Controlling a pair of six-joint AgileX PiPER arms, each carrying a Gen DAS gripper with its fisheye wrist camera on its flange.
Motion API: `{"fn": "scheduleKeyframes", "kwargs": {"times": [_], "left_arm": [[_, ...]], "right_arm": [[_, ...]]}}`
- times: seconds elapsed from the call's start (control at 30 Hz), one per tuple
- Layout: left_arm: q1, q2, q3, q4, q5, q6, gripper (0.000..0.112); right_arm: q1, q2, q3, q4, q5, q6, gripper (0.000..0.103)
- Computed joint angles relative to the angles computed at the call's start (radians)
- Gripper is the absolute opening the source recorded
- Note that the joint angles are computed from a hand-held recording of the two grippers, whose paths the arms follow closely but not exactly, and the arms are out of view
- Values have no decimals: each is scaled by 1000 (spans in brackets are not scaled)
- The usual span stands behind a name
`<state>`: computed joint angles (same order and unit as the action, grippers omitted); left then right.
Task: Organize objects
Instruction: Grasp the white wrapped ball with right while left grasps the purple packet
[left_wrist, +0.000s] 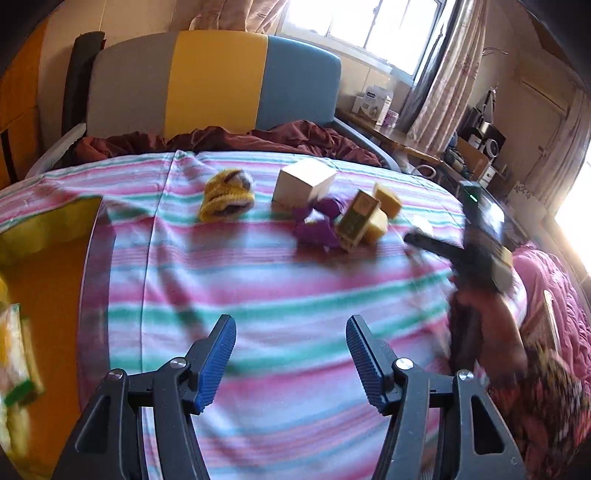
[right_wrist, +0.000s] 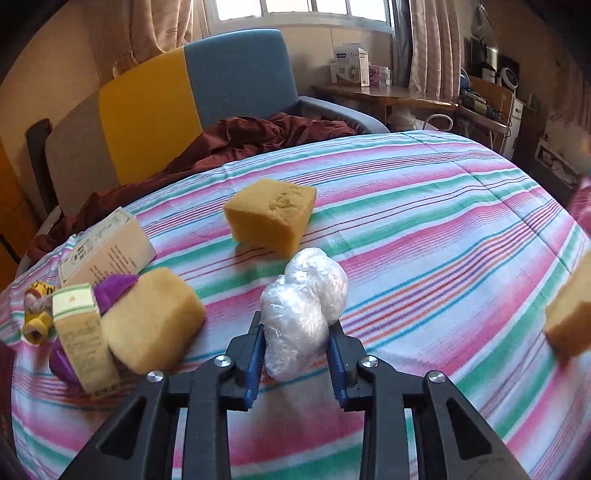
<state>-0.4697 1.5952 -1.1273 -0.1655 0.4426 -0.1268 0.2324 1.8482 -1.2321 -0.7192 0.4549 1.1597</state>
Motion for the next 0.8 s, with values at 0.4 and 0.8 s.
{"fn": "scheduleKeyframes", "kwargs": {"times": [0.4,0.8], "left_arm": [[-15,460,-605,57,190,-57,68],[-34,660,-828,94,240,-34,54]], "right_arm": [[128,-59,98,-330,73,290,31],[96,-53,111,-306,32,298,31]]}}
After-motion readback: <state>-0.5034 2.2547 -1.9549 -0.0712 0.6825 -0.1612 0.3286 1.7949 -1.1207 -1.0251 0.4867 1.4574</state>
